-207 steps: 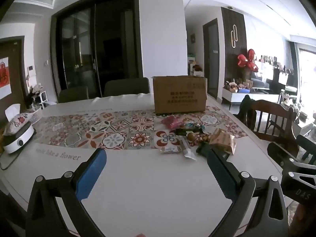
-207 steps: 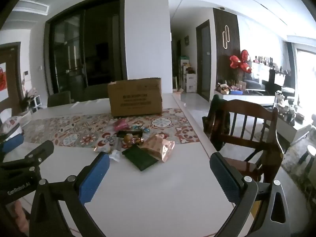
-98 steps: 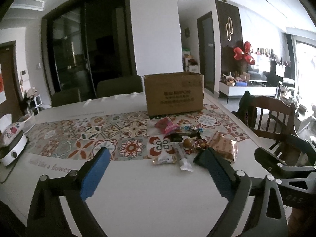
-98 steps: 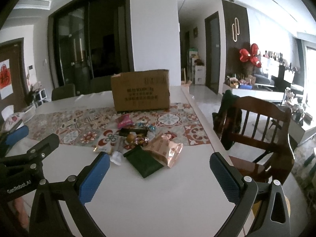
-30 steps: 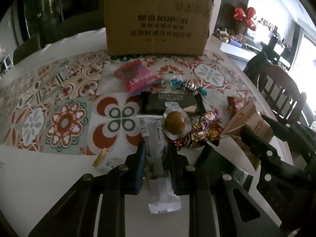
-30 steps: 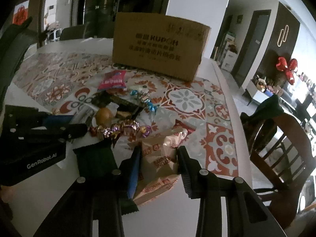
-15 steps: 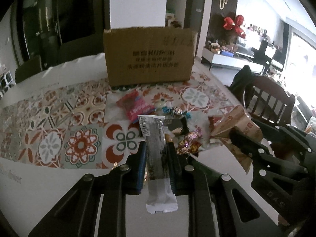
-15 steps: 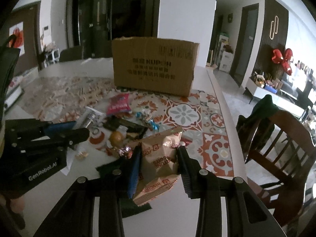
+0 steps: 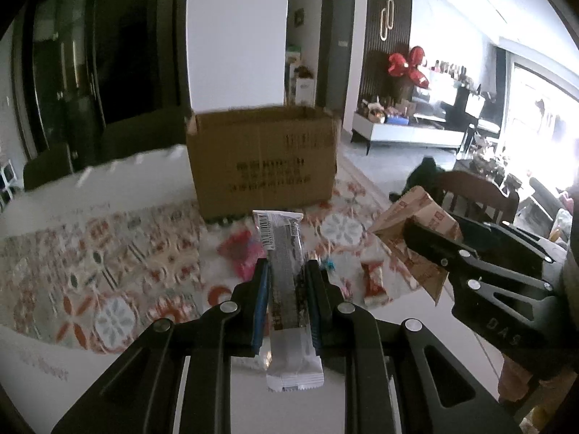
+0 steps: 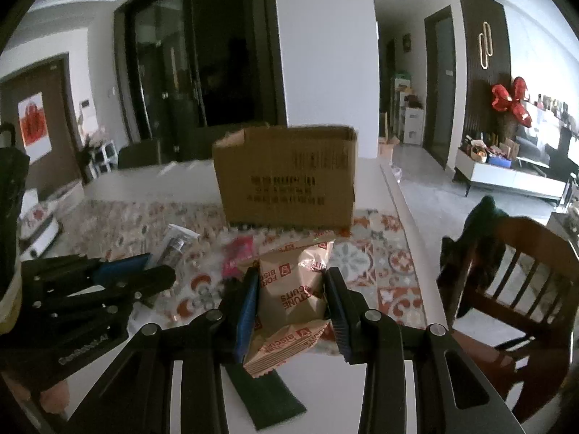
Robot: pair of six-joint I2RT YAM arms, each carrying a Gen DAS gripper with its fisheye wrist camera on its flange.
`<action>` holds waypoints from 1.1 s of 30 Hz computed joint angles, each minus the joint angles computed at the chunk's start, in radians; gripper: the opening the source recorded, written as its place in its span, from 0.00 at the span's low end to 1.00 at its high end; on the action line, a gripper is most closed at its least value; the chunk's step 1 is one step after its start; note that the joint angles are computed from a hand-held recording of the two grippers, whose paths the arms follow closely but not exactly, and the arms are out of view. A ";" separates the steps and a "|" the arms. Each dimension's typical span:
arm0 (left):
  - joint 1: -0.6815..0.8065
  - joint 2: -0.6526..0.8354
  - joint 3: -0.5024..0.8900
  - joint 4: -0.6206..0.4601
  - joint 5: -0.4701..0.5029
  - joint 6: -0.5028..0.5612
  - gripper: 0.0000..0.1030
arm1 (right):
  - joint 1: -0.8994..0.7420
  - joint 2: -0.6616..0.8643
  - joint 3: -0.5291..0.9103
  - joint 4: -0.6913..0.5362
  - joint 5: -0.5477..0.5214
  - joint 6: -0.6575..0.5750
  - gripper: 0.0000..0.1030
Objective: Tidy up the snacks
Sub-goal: 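Lift both held snacks and carry them over the cardboard box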
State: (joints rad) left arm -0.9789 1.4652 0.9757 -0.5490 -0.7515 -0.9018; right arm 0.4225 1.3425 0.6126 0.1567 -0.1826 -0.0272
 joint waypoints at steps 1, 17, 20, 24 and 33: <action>0.008 -0.007 0.005 0.003 -0.002 0.018 0.20 | 0.001 0.002 0.010 0.001 -0.002 0.005 0.37; 0.290 -0.020 0.183 0.073 0.130 0.359 0.20 | 0.000 0.215 0.400 -0.052 -0.025 0.042 0.37; 0.361 0.017 0.243 0.068 0.191 0.403 0.20 | -0.002 0.294 0.522 -0.100 -0.033 0.043 0.37; 0.453 0.086 0.340 0.044 0.282 0.435 0.20 | 0.001 0.419 0.709 -0.179 -0.034 0.037 0.37; 0.612 0.294 0.594 -0.026 0.397 0.511 0.20 | -0.009 0.741 1.212 -0.464 -0.065 0.029 0.37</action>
